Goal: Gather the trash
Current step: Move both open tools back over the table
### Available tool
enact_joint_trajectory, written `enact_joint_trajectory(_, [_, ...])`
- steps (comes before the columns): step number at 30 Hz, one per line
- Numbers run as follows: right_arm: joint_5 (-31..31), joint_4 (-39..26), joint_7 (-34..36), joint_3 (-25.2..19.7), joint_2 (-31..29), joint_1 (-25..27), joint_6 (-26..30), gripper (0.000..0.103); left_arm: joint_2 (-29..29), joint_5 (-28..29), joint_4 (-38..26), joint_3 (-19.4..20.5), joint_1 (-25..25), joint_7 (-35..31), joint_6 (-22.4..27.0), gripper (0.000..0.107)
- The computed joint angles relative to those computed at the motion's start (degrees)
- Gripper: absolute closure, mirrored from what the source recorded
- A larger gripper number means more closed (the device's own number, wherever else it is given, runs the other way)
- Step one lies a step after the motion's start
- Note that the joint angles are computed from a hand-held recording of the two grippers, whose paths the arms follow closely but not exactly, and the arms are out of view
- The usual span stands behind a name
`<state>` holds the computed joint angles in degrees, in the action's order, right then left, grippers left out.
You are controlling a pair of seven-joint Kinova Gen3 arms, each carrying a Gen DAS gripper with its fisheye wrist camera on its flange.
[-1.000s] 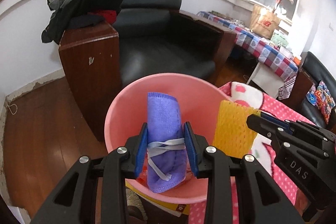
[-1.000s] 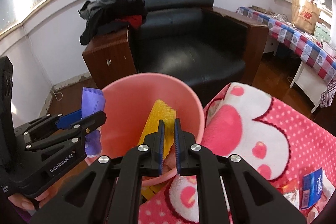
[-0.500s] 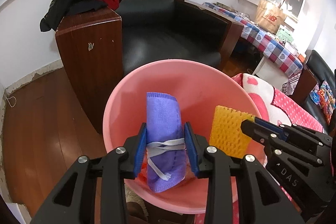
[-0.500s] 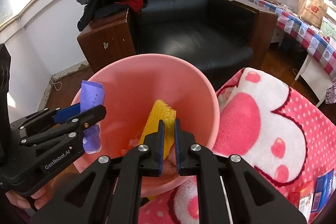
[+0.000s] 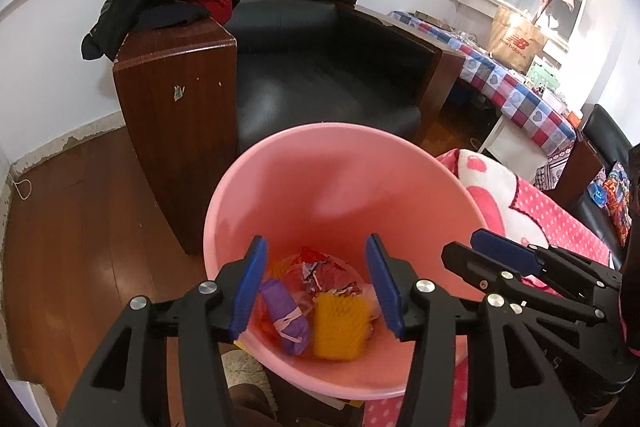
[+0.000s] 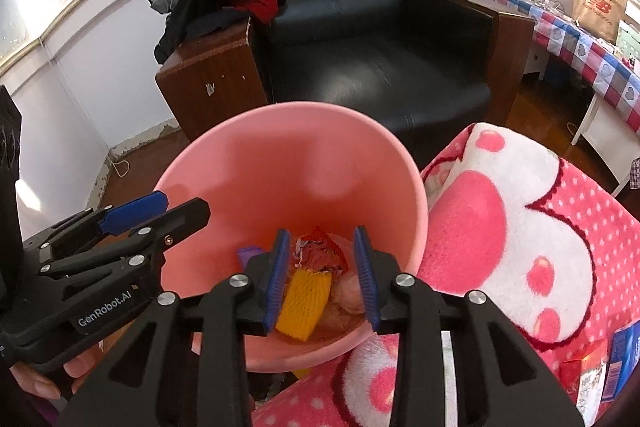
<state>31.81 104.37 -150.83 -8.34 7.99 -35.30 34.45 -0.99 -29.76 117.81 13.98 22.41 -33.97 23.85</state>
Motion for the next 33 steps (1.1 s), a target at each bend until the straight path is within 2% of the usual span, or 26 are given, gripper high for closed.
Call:
enact_joint_trajectory(10, [3.89,3.9,-6.72,-1.96,-5.37,0.58,0.4,0.069,-3.38,-0.44,-0.43,3.18,-0.46,1.18,1.85,0.057])
enact_joint_trajectory(19, [6.05,10.08,-14.19,-8.06,-13.83,5.0,3.65,0.069,-5.81,0.96,-1.23,7.22,-0.45,0.51,2.94,0.057])
enact_joint_trajectory(25, [3.08,14.48,-15.58,-11.84,-20.47,9.18,7.34,0.069,-5.64,-0.03,-2.28,10.5,1.0,1.57,3.48,0.057])
enact_joint_trajectory(33, [-2.86,19.92,-15.52,-15.84,-30.81,15.18,12.83,0.069,-3.56,-3.05,-4.5,12.72,6.09,4.21,4.78,0.057])
